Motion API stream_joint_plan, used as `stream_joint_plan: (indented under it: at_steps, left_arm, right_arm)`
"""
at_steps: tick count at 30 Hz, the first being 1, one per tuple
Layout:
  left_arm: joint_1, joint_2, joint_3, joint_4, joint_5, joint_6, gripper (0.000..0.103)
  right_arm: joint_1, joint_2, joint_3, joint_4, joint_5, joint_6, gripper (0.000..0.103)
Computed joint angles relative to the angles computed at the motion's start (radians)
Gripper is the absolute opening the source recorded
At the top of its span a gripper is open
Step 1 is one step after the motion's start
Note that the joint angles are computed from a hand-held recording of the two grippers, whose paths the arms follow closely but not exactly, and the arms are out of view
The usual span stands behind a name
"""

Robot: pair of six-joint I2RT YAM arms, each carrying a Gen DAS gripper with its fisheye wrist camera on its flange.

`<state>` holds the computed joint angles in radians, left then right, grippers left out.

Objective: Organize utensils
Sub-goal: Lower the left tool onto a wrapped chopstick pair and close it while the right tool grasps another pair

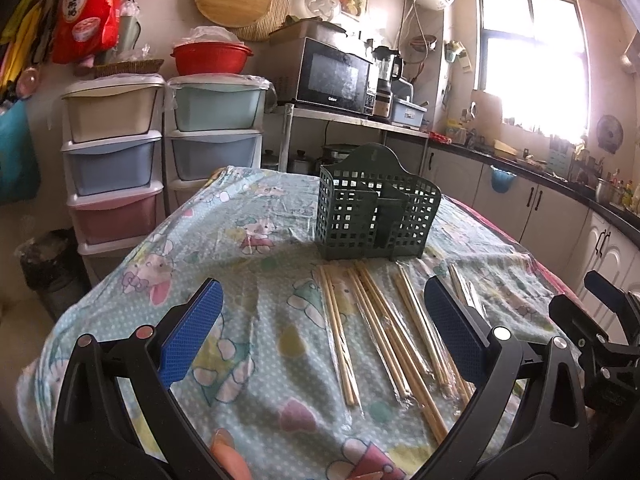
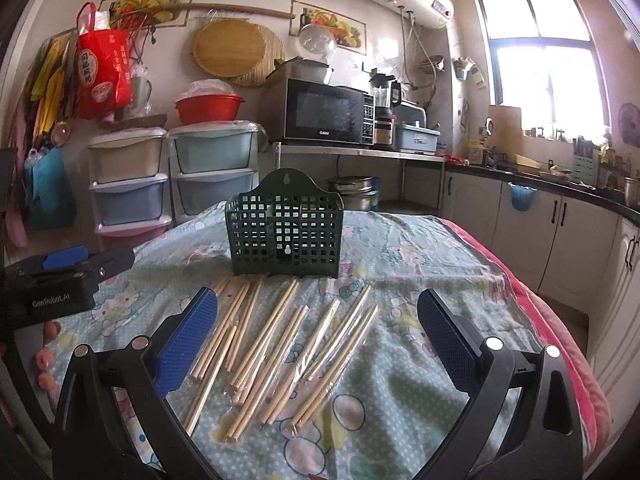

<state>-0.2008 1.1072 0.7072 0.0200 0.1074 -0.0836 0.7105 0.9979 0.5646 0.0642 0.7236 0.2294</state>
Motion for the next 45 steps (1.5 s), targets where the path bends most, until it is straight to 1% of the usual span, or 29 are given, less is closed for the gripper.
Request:
stream_joint_plan:
  at_steps: [4,10,13,17,23,26,27,29,31,33,38,42,44,45]
  left_arm:
    - [0.032,0.029,0.048,-0.011,0.044,0.004,0.093]
    - [0.037,0.095,0.156,-0.052,0.04,0.007,0.093]
    - [0.041,0.135,0.216,-0.069,0.062,0.012,0.093]
    - [0.021,0.211,0.326,-0.125,0.021,0.02,0.093]
    - [0.029,0.337,0.495,-0.225,0.041,0.024,0.093]
    - [0.04,0.404,0.589,-0.276,0.077,0.019,0.093]
    - [0.043,0.421,0.611,-0.281,0.091,0.018,0.093]
    - [0.042,0.469,0.674,-0.309,0.089,0.017,0.093]
    - [0.039,0.526,0.751,-0.363,0.089,0.022,0.093]
    - [0.039,0.587,0.829,-0.423,0.104,0.028,0.093]
    - [0.033,0.683,0.922,-0.503,0.123,0.052,0.093]
    - [0.025,0.743,0.96,-0.552,0.122,0.083,0.093]
    - [0.029,0.771,0.972,-0.571,0.145,0.095,0.091]
    - [0.03,0.787,0.983,-0.586,0.154,0.103,0.087]
  right_arm:
    - [-0.06,0.023,0.056,-0.056,-0.092,0.015,0.097]
    - [-0.161,0.082,0.162,-0.127,-0.236,0.026,0.097]
    - [-0.198,0.107,0.212,-0.147,-0.288,0.023,0.097]
    - [-0.258,0.151,0.301,-0.197,-0.367,0.029,0.097]
    - [-0.36,0.243,0.451,-0.283,-0.495,0.032,0.097]
    - [-0.397,0.288,0.517,-0.311,-0.542,0.021,0.097]
    - [-0.405,0.302,0.538,-0.311,-0.546,0.01,0.097]
    - [-0.413,0.336,0.579,-0.313,-0.547,-0.006,0.097]
    - [-0.431,0.376,0.627,-0.325,-0.561,-0.015,0.097]
    - [-0.458,0.421,0.679,-0.347,-0.597,-0.019,0.097]
    - [-0.5,0.533,0.79,-0.413,-0.657,-0.013,0.097]
    - [-0.515,0.622,0.854,-0.463,-0.705,-0.009,0.097]
    - [-0.519,0.674,0.89,-0.495,-0.731,-0.005,0.097]
    - [-0.521,0.692,0.899,-0.502,-0.741,-0.005,0.095]
